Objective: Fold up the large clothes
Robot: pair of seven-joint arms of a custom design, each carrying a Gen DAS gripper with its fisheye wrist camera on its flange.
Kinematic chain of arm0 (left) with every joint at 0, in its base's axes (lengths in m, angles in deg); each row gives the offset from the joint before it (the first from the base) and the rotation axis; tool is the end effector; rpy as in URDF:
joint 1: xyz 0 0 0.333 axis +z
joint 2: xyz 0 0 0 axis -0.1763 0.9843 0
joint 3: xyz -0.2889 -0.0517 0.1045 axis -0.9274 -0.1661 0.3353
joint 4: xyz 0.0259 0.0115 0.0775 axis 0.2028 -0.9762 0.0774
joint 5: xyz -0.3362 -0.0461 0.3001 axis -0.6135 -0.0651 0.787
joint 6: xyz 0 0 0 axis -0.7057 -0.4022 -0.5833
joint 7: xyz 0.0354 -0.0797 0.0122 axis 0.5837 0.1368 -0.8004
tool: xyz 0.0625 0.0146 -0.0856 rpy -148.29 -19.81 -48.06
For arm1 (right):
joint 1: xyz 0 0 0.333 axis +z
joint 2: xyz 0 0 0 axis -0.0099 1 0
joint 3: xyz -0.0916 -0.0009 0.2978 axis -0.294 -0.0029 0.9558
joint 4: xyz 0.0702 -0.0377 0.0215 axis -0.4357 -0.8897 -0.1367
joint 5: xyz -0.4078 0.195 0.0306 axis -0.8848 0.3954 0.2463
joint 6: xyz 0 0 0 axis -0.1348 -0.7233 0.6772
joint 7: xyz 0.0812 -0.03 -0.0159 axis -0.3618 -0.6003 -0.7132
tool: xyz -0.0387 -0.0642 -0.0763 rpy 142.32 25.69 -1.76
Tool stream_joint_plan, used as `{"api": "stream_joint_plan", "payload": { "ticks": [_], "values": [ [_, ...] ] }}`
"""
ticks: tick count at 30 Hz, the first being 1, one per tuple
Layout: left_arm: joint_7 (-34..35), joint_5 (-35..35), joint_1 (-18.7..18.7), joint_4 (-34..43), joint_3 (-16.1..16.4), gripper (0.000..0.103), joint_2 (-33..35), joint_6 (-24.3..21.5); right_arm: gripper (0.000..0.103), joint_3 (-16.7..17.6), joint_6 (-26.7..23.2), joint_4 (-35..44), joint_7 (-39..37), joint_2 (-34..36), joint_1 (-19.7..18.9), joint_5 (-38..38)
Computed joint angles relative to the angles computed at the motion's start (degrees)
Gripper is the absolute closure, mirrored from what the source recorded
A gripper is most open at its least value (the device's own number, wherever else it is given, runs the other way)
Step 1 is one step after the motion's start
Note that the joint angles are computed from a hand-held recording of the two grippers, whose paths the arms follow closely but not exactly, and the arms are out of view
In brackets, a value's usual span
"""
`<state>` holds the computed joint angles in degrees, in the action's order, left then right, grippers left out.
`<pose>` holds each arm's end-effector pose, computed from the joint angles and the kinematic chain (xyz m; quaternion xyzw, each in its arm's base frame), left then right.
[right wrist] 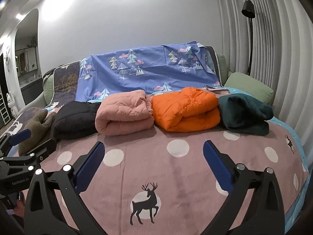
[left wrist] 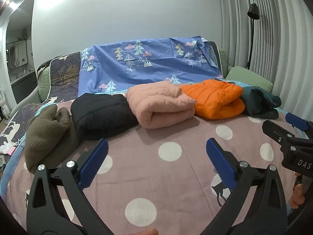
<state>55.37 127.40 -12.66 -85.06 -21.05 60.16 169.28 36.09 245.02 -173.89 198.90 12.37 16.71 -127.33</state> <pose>0.5595 -0.2475 0.5919 -0.5700 0.6310 -0.3808 0.3632 0.5494 0.3167 0.5534 -0.5987 0.5772 -0.3666 0.4171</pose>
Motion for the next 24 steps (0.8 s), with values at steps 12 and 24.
{"api": "stream_joint_plan", "payload": {
  "ticks": [12, 24],
  "values": [
    [-2.0, 0.8, -0.3, -3.2, -1.1, 0.002, -2.3, -4.1, 0.002, -0.4, 2.0, -2.8, -0.8, -0.4, -0.9, 3.0],
    [-2.1, -0.4, -1.1, -3.2, -0.7, 0.002, -2.2, -4.3, 0.002, 0.6, -0.9, -3.2, 1.7, -1.2, -0.7, -1.1]
  ]
}}
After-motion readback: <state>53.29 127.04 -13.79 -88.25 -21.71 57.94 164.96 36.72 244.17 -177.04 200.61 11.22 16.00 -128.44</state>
